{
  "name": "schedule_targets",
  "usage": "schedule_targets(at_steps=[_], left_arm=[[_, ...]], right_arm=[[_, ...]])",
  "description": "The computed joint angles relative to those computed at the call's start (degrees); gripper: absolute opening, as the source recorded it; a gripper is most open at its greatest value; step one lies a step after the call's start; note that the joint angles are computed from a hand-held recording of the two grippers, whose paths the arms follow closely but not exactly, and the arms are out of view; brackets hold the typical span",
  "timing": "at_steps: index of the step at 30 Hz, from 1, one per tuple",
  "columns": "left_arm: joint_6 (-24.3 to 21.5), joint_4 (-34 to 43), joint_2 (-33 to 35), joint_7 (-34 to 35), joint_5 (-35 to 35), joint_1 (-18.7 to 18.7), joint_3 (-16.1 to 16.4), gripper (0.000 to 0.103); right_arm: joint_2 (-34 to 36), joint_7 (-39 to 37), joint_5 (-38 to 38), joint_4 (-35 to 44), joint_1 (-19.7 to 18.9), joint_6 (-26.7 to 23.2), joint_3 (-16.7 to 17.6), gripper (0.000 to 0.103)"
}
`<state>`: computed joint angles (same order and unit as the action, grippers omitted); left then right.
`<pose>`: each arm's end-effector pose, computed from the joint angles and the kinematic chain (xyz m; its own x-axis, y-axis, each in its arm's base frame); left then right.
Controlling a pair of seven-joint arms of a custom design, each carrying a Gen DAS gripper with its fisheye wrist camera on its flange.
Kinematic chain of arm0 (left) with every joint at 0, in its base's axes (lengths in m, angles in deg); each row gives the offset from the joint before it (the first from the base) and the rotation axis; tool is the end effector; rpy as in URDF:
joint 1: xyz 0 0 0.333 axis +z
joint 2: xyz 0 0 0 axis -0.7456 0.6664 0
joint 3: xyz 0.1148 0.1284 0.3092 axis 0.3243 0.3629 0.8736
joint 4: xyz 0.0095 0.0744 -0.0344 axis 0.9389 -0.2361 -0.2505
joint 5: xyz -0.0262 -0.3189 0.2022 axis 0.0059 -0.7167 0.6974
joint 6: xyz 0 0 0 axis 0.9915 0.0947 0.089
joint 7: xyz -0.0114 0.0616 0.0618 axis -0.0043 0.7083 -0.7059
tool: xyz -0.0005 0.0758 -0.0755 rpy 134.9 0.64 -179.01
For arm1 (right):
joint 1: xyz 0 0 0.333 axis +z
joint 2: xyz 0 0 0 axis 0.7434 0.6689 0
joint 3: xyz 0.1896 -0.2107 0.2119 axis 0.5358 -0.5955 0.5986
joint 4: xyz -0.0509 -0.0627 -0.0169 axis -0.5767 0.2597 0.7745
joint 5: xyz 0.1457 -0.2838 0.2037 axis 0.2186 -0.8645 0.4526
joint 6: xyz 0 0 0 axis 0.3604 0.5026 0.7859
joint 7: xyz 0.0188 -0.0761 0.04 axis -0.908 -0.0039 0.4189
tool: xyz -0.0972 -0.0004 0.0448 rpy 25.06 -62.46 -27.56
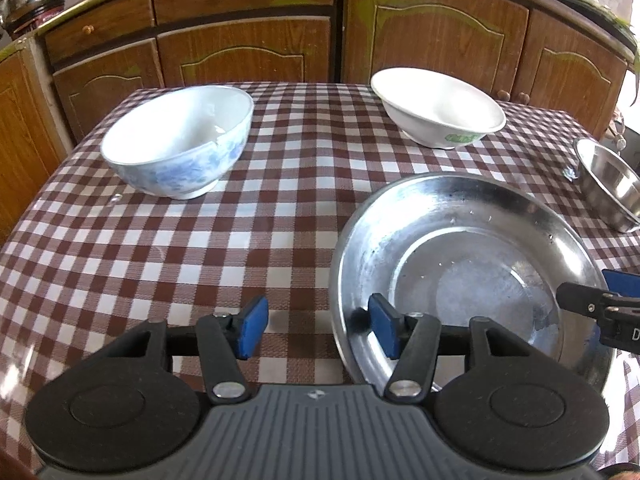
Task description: Organize plates and bowls
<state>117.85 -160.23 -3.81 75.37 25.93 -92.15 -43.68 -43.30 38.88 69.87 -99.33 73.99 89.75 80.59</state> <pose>0.4381 -0.5394 0.4459 0.3147 -0.9492 -0.0062 -0.7023 -0.2284 -0.6743 0.5225 0.2939 0.4507 0.4258 -0.8969 -0.1194 -0.6817 -0.2312 -0.6941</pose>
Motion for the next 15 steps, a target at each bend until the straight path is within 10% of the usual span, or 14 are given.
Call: schedule_targets(at_steps=[6, 15], left_arm=[[4.8, -1.7, -0.6, -1.1, 2.3, 0.8, 0.3, 0.027], [7.0, -3.8, -1.7, -3.4, 3.5, 1.0, 0.3, 0.023]], right_arm=[[0.8, -4.4, 4.3, 0.8, -2.9, -0.1, 3.8, 0.045], [0.2, -9.0, 9.9, 0.1, -4.8, 1.0, 6.6, 0.031]])
